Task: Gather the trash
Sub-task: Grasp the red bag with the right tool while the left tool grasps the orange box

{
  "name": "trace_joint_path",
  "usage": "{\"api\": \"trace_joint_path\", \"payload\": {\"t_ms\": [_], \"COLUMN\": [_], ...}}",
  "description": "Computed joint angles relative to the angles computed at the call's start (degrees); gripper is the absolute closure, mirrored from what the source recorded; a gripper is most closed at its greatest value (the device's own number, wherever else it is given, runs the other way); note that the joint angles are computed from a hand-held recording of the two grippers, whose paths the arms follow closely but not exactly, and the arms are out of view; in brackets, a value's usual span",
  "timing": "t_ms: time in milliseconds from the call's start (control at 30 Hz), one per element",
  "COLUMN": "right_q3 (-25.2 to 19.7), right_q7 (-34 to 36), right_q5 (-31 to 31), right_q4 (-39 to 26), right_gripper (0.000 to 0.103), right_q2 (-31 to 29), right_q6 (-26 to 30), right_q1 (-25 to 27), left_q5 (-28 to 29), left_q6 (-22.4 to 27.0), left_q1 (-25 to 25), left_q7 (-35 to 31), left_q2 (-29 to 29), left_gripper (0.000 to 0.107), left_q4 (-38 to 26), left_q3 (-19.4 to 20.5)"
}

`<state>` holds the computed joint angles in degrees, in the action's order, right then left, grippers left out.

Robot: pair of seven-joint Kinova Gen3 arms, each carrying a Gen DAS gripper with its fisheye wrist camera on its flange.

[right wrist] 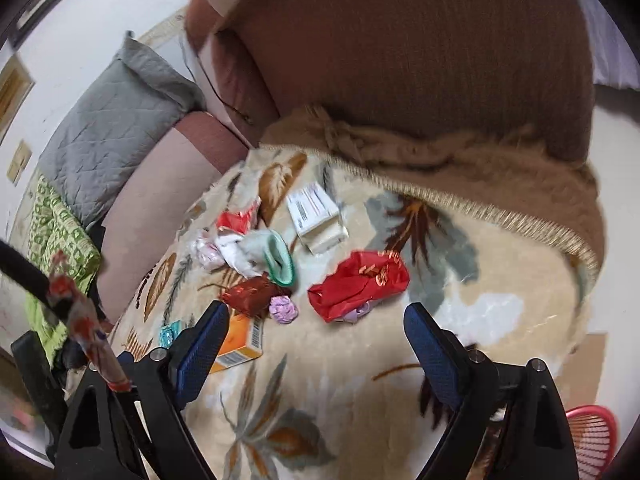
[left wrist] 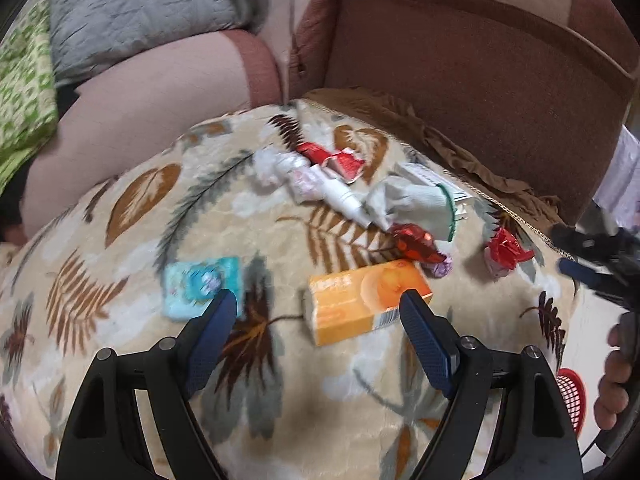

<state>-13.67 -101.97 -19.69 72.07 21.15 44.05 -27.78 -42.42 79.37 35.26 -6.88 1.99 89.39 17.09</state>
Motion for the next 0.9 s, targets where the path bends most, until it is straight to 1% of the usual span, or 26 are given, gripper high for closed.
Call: {"api": "trace_joint_path", "payload": {"t_ms": [100,133,167,200,233,300,333,433,500,533,600,633,667,700,733,767,800,833,867,900], "right_q3": [-1.14,-0.83,-0.40,-0.41,-0.96,-2.27,-2.81,-2.22,-1.80,-1.89,-1.45,-1.03,-0.90,-0.88,-1.93,-2.42,-2.56,-2.77,-2.96,-2.89], "right_q7": [0.50,0.06,-0.66,-1.27,-1.26,-0.33,0.03,-0.74,-1.18,-1.18,-1.83,-2.19,-2.23,-1.72,-0.64,0.06,0.48,1.01,1.52,1.86], "right_q5": [-3.69,-3.98,-3.96,-4.88,-6.25,-8.64,-9.86,-9.93,-9.37,-9.39,-8.41,-7.48,-6.81,-6.64,-7.40,-8.14,-8.44,-8.82,-9.20,-9.16], "right_q4": [-2.36,-3.00,-3.22,-3.12,-3.39,-4.21,-4.44,-5.42,-6.04,-6.31,-7.58,-7.97,-8.36,-8.45,-8.10,-7.80,-7.60,-7.44,-7.08,-6.92], "right_gripper": [0.016,0.016,0.016,0.016,0.016,0.021,0.022,0.022,0.022,0.022,0.023,0.026,0.033,0.046,0.047,0.049,0.053,0.056,0.060,0.061], "right_q2": [3.65,4.52,4.93,5.41,6.31,7.97,8.74,9.67,9.94,10.22,11.01,11.06,11.12,11.14,11.29,11.39,11.33,11.26,11.08,10.83], "right_q6": [2.78,3.24,3.17,2.65,2.86,3.70,3.89,4.28,4.00,3.91,4.67,4.77,5.04,5.13,4.84,4.60,4.52,4.49,4.30,4.19], "right_q1": [2.08,2.16,2.10,2.65,3.54,4.99,5.51,4.88,4.32,4.27,3.41,2.76,2.47,2.45,3.42,4.00,4.27,4.58,4.83,4.78], "left_q5": [-0.91,-0.56,0.26,1.34,2.36,5.44,7.33,14.04,18.14,20.21,21.56,20.83,20.66,21.43,22.97,23.58,23.26,22.00,19.99,18.58], "left_q6": [-2.45,-3.92,-6.25,-8.59,-10.17,-14.43,-16.76,-23.75,-27.62,-28.22,-26.63,-25.52,-24.48,-24.38,-24.72,-24.12,-22.60,-20.27,-17.94,-15.61], "left_q1": [-0.71,-0.77,-1.89,-2.99,-3.02,-3.71,-4.69,-10.93,-12.34,-13.06,-13.22,-11.92,-11.35,-11.85,-12.52,-12.12,-10.66,-8.14,-6.14,-5.20], "left_q7": [-3.03,-4.38,-6.13,-8.46,-10.50,-14.48,-15.64,-18.64,-22.31,-24.24,-26.41,-26.33,-26.89,-27.78,-29.34,-30.29,-30.86,-30.63,-29.67,-28.28], "left_q2": [1.86,2.20,2.35,2.71,3.03,3.08,2.46,-0.42,-1.77,-1.77,-0.50,0.03,0.47,0.60,0.41,0.68,1.56,2.87,4.49,5.84], "left_gripper": [0.025,0.025,0.025,0.025,0.025,0.025,0.025,0.025,0.025,0.025,0.025,0.025,0.025,0.025,0.025,0.025,0.025,0.025,0.025,0.025], "left_q4": [-0.48,-0.38,0.00,0.29,0.48,1.82,2.87,6.62,8.36,8.27,6.64,5.84,5.03,4.69,4.60,3.92,2.86,1.34,-0.19,-1.71], "left_q3": [-0.87,-1.89,-2.24,-2.88,-4.37,-7.60,-8.45,-6.76,-7.16,-7.00,-6.03,-6.41,-5.96,-4.89,-4.17,-3.67,-4.12,-5.26,-5.54,-5.28]}}
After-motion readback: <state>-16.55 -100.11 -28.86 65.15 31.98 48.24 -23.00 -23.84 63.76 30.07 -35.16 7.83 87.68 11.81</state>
